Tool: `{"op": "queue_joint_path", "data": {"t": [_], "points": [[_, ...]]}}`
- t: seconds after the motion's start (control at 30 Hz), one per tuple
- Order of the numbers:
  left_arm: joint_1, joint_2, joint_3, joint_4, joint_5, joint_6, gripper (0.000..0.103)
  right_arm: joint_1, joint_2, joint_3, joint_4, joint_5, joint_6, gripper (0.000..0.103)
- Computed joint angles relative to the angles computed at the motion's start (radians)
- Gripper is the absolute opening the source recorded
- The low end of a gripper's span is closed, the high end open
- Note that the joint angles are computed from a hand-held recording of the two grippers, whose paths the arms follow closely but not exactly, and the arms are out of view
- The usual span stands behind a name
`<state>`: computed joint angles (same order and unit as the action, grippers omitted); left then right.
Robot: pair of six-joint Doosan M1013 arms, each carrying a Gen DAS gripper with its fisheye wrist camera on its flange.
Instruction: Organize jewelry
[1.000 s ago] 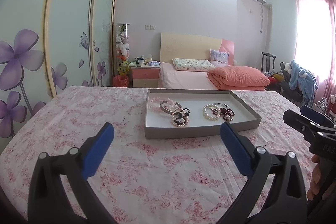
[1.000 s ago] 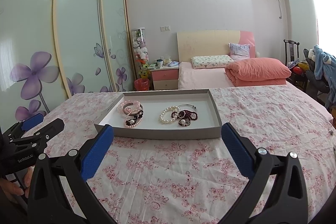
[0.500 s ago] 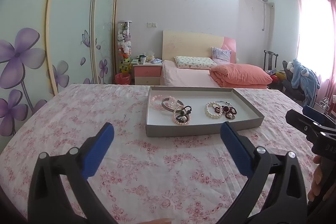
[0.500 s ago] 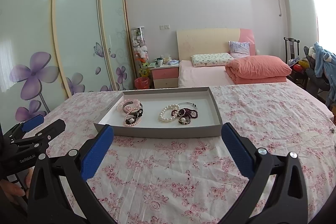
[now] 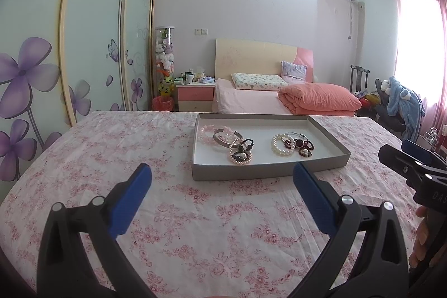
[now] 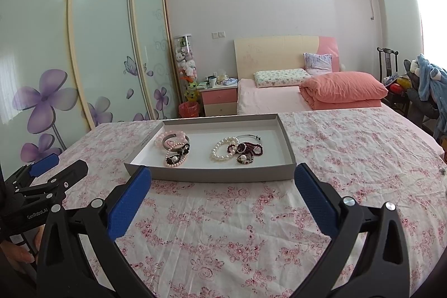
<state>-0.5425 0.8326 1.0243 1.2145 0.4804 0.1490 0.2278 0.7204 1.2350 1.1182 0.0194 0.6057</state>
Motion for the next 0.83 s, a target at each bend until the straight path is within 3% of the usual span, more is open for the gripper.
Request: {"op": "queue_joint_path", "data": {"t": [0.3, 0.47, 0.83], "points": [[0.000, 0.000, -0.001, -0.002, -0.001, 0.003, 0.099, 0.000, 0.000, 0.000, -0.015, 0.000, 0.016, 0.101], [0.000, 0.000, 0.000, -0.001, -0.002, 0.001, 0.099, -0.001, 0.000, 0.002, 0.071, 0.005, -0.071, 0.101], [0.000, 0.001, 0.001, -0.019, -0.007, 0.014, 0.099, -0.001, 0.000, 0.001, 0.055, 0.005, -0.055, 0.101]]}}
